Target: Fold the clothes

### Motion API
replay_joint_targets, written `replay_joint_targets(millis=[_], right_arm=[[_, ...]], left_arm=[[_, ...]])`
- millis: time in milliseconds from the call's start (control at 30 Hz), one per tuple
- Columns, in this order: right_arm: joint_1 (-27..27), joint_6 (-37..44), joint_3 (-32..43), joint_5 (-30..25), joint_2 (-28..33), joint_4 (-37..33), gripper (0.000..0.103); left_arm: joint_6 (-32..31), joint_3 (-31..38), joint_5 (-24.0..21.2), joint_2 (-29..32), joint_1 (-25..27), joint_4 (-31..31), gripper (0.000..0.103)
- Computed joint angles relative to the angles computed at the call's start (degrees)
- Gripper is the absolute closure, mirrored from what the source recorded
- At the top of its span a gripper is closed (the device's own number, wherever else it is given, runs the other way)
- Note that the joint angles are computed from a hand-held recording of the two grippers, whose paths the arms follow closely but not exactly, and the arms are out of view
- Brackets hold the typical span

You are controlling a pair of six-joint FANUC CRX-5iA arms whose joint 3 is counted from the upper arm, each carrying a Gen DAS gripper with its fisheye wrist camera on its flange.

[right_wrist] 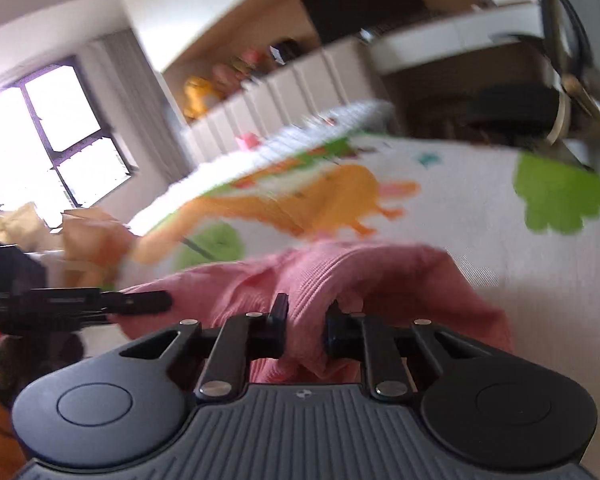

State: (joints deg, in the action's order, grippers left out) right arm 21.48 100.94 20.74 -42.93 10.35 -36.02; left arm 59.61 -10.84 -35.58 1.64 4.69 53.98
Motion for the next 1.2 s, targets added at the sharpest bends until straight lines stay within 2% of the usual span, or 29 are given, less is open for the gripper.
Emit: replay_joint_targets(millis=[33, 100, 167, 233, 267, 367, 400, 433, 467, 500, 533, 567, 600, 667, 700, 767, 800, 833, 933, 1067, 1167, 1200], right_arm=[[-0.1, 1.1, -0.9, -0.5, -1.3, -0.3, 0.086], [0.8, 0.5, -2.8, -1.0, -2.5, 2.4, 0.086], [3.5, -3.0, -5.9, 0.3, -2.6, 9.8, 0.085], [6.7, -7.2, -9.4, 3.2, -2.0, 18.9, 0.079], [7.1, -6.7, -10.6, 4.6, -2.1, 19.7, 0.077], [7.8, -6.0, -11.4, 7.6, -3.2, 22.9, 0.07], [8.1, -5.9, -11.6, 8.7, -3.7, 24.5, 0.064], [8.4, -5.8, -11.9, 9.8, -4.1, 26.1, 0.06], [8.7, -5.7, -12.1, 10.9, -4.5, 27.7, 0.056], [9.0, -5.6, -12.3, 12.0, -4.9, 29.3, 0.047], [9.5, -4.7, -12.3, 13.5, -4.8, 30.6, 0.04], [9.9, -3.9, -12.2, 14.9, -4.6, 31.8, 0.038], [10.4, -3.5, -11.4, 14.8, -3.5, 32.7, 0.038], [11.2, -0.4, -8.8, 12.5, -1.1, 31.6, 0.038], [11.5, 1.7, -7.2, 10.6, 0.2, 30.1, 0.038], [13.1, 4.5, -5.6, 7.9, 3.0, 30.7, 0.036], [14.2, 4.2, -6.1, 8.1, 3.9, 33.2, 0.036], [15.2, 3.6, -8.1, 10.6, 4.1, 35.6, 0.032], [15.6, 2.5, -8.7, 11.9, 4.0, 36.7, 0.026], [14.1, 4.1, -5.8, 7.2, 3.5, 32.1, 0.023], [12.6, 4.4, -5.0, 7.9, 2.1, 28.6, 0.01], [11.8, 3.1, -4.0, 8.3, 2.4, 26.7, 0.0]], left_arm=[[-2.0, -0.7, -0.1, -1.3, 0.0, 0.7, 0.073], [-2.0, -1.7, -1.2, -2.9, 0.5, -1.0, 0.071], [3.5, -0.7, -3.2, -3.2, 1.2, -8.5, 0.069], [10.9, 1.6, -5.6, -2.3, 1.2, -18.1, 0.055], [13.3, 2.1, -6.2, -1.9, 1.3, -20.2, 0.052], [12.0, 0.7, -4.4, -2.7, 2.1, -17.6, 0.048], [10.1, 0.1, -3.0, -3.6, 2.2, -16.8, 0.038], [7.6, -0.6, -1.0, -4.7, 2.1, -15.9, 0.024], [4.4, -1.8, 1.8, -5.9, 1.7, -14.0, 0.018], [0.6, -3.3, 4.6, -6.9, 1.1, -11.2, 0.01], [-2.5, -4.3, 6.5, -7.4, 0.5, -8.5, 0.009], [-5.1, -4.9, 8.0, -7.5, -0.1, -6.3, 0.009], [-4.7, -4.5, 8.2, -7.1, -0.3, -6.7, 0.009], [3.3, -0.8, 4.9, -4.1, 0.0, -13.6, 0.009], [5.2, 0.3, 3.4, -2.7, -0.1, -14.8, 0.012], [5.5, 1.4, 1.2, 0.0, -0.6, -14.3, 0.014], [5.3, 1.8, 0.5, 1.2, -0.8, -13.7, 0.014], [5.1, 2.3, 0.2, 2.3, -1.0, -13.4, 0.014], [7.0, 3.8, 0.9, 3.3, -1.7, -17.6, 0.013], [8.4, 4.5, 1.7, 3.2, -2.2, -21.5, 0.01], [7.3, 3.5, 2.5, 3.0, -2.1, -20.5, 0.01], [7.2, 3.5, 2.6, 3.0, -2.1, -20.4, 0.009]])
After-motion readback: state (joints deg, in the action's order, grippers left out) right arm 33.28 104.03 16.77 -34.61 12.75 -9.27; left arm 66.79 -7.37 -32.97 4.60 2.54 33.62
